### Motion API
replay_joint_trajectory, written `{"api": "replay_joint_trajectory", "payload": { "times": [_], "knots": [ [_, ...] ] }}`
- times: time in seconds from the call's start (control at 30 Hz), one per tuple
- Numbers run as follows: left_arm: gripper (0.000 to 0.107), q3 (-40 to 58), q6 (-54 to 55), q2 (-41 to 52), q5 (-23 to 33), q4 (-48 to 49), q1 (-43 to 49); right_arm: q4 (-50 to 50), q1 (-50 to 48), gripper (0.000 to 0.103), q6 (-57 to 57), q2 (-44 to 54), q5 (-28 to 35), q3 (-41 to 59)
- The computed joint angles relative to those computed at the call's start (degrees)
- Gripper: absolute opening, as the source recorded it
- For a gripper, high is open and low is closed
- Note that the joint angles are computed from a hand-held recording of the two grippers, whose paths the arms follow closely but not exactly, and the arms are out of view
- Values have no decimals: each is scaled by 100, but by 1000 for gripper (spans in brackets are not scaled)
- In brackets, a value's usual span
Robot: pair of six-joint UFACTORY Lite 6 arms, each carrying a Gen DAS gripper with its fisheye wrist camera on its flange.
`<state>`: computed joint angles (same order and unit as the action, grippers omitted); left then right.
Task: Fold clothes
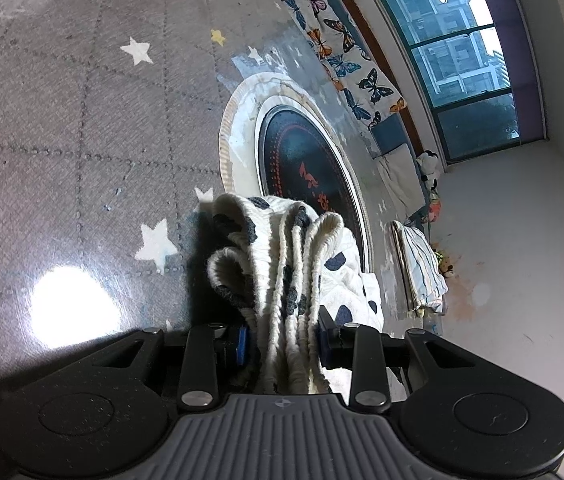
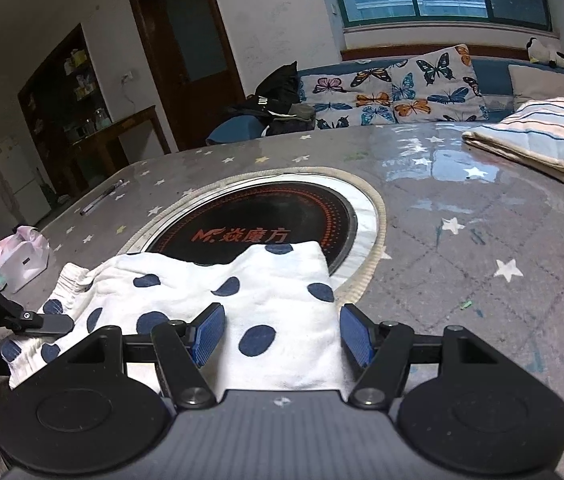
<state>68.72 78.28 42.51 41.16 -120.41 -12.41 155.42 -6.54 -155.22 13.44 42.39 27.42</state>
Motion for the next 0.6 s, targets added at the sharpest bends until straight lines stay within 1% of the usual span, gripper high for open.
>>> {"api": "replay_joint_trajectory", "payload": {
  "times": [0.37, 0.6],
  "knots": [
    [34, -44, 88, -19, 40, 22, 26, 97, 103, 65, 79, -90, -123, -26],
    [34, -15, 54, -16, 19, 61, 26, -15, -97, 65, 247, 31, 85, -21]
  ]
}}
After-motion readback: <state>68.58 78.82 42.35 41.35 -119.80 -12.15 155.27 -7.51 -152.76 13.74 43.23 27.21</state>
